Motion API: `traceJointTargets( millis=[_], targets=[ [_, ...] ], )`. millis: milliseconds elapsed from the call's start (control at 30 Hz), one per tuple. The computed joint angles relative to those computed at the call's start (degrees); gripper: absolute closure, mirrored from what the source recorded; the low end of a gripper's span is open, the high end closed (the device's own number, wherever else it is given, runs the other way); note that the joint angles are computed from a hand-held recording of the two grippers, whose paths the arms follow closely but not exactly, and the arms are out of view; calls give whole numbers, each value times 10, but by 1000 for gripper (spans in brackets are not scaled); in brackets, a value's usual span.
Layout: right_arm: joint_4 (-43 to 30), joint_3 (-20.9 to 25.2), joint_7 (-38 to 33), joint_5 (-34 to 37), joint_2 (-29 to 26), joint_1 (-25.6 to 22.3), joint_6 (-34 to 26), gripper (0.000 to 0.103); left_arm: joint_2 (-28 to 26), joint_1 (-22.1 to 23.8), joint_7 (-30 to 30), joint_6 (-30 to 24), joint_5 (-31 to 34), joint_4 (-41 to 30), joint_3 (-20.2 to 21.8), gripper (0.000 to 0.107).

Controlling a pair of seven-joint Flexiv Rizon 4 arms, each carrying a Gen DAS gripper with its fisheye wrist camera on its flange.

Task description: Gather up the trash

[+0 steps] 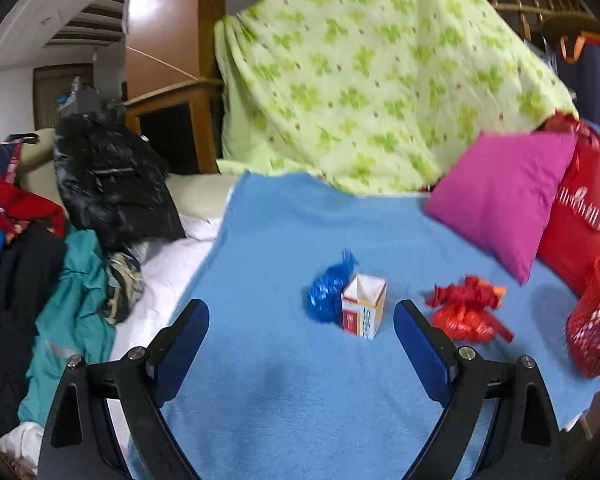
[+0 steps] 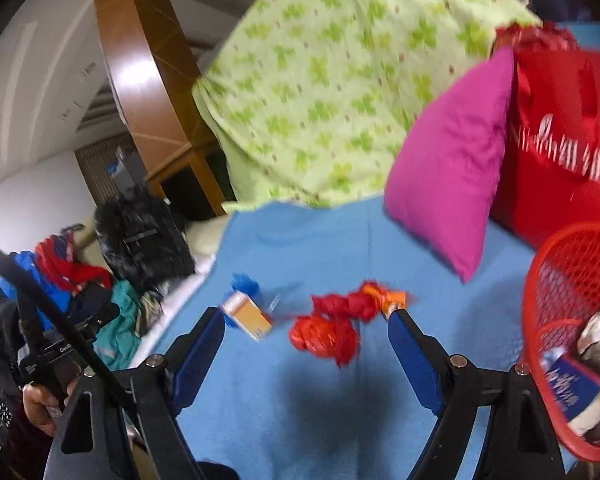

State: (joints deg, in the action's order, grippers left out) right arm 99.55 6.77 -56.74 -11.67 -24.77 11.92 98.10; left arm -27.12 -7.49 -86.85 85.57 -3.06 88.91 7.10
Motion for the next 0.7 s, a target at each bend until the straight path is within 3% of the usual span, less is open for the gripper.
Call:
traceJointTargets(
  millis=[100,300,367,500,700],
  targets=[
    [-41,22,0,3,-42,-25,-32,17,-33,6,6,-18,-4,-30,-3,13],
    [-154,2,14,6,-128,-26,-129,18,-108,16,14,-76,4,-116,15,13],
    [-207,-5,14,5,-163,-25,-175,25,-135,23,22,-105,7,-153,15,13],
    [-309,4,-7,19,-228,-36,-244,36,-189,42,44,-158,3,-235,-5,13],
    [-426,34,-78,54,-294,-50,-298,39,-271,66,120,-216,-19,-360,-54,13]
  ],
)
